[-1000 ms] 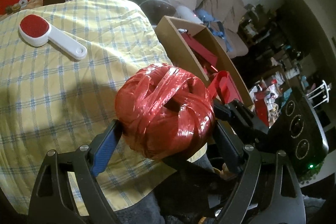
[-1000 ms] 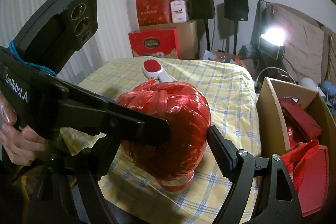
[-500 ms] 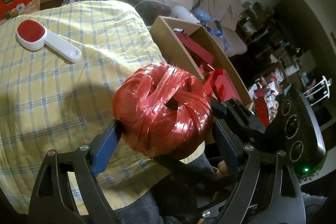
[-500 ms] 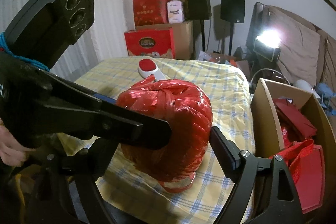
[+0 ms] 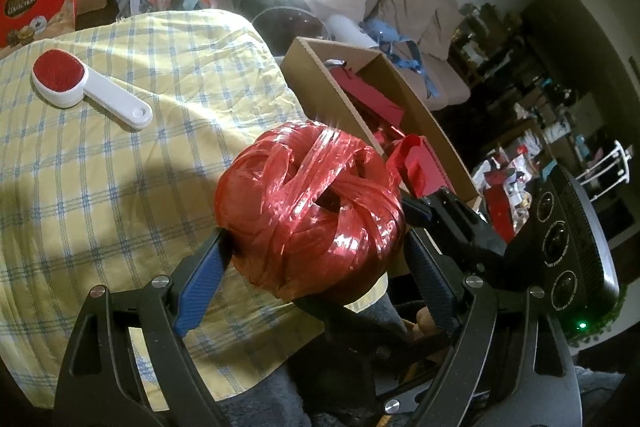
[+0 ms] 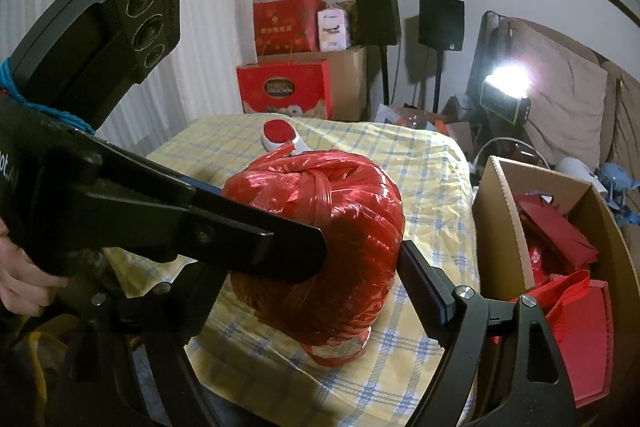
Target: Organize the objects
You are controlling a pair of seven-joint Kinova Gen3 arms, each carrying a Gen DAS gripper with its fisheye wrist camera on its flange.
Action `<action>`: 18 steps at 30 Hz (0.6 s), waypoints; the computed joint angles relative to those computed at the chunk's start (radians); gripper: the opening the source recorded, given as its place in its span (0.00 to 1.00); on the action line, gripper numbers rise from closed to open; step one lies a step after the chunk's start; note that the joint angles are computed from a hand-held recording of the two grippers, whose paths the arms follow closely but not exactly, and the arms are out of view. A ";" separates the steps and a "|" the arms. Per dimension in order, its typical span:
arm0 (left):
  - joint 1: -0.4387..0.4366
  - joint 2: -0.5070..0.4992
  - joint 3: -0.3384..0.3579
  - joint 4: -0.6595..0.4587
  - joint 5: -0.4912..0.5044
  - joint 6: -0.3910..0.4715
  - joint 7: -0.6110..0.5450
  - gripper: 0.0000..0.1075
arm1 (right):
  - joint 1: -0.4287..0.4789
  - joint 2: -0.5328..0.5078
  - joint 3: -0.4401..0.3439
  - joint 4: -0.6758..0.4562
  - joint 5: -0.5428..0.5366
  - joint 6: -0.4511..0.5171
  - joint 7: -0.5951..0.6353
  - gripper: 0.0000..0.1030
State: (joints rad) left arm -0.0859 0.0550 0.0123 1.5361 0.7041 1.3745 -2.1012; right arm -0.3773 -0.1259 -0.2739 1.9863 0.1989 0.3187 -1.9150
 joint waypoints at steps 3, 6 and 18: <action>0.004 -0.006 0.002 -0.005 0.001 -0.005 0.003 0.79 | 0.006 -0.006 -0.004 -0.004 0.011 0.002 -0.006 0.83; 0.008 -0.008 0.002 -0.016 0.004 -0.007 0.004 0.79 | 0.018 -0.012 -0.015 -0.013 0.037 0.011 -0.021 0.83; 0.036 -0.023 0.011 -0.046 0.001 -0.023 0.030 0.79 | 0.025 -0.048 0.006 -0.017 0.004 0.018 0.066 0.82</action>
